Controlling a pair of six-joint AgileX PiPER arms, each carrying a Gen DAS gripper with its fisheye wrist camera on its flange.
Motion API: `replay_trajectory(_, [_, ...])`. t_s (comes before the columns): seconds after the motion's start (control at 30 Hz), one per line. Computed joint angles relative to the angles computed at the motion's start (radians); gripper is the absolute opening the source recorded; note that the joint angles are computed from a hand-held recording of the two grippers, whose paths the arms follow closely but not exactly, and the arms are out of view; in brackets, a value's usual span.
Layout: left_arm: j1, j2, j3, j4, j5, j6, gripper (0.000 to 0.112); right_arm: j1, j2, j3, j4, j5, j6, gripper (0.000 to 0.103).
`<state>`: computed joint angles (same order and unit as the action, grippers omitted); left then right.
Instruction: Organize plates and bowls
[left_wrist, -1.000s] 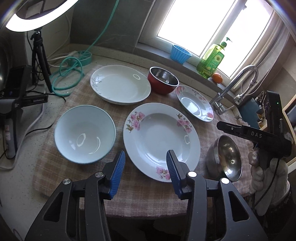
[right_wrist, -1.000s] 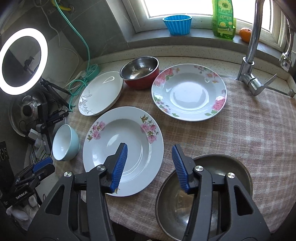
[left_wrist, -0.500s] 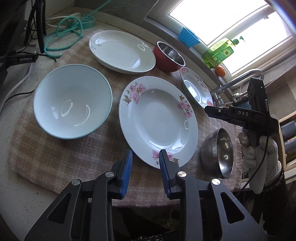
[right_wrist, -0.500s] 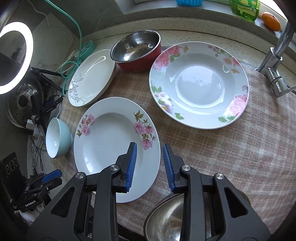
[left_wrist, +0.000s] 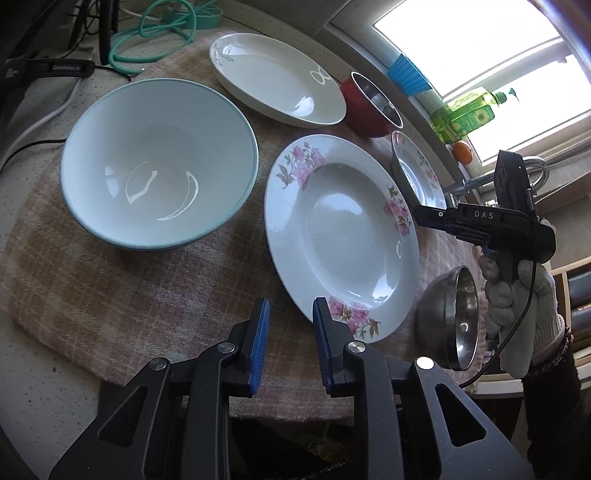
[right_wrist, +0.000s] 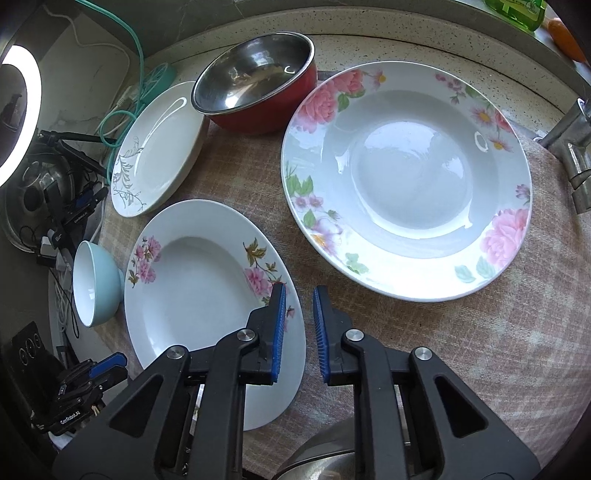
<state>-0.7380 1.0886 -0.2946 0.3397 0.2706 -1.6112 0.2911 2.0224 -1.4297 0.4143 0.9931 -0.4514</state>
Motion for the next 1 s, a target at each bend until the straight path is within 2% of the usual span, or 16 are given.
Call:
replay_trajectory(0.23, [0.046,0.032,0.011,-0.032,-0.052,0.048,0.021,0.017,0.027,-0.031,-0.004,0.015,0.003,0.015])
replay_trajectory(0.4, [0.045,0.075,0.003,0.001,-0.079,0.007,0.021,0.015,0.049,-0.051,0.014,0.029,-0.002,0.015])
replay_trajectory(0.57, [0.06,0.101,0.005,-0.026,-0.112,0.036,0.018,0.021,0.067,-0.074,0.021,0.042,-0.003,0.015])
replay_trajectory(0.73, [0.063,0.11,0.003,-0.014,-0.12,0.028,0.016,0.018,0.077,-0.089,0.03,0.056,-0.004,0.015])
replay_trajectory(0.9, [0.085,0.136,-0.004,-0.061,-0.142,0.092,0.015,0.016,0.076,-0.088,0.029,0.057,-0.01,0.015])
replay_trajectory(1.0, [0.084,0.136,-0.012,-0.066,-0.126,0.108,0.015,0.017,0.073,-0.086,0.02,0.057,-0.014,0.015])
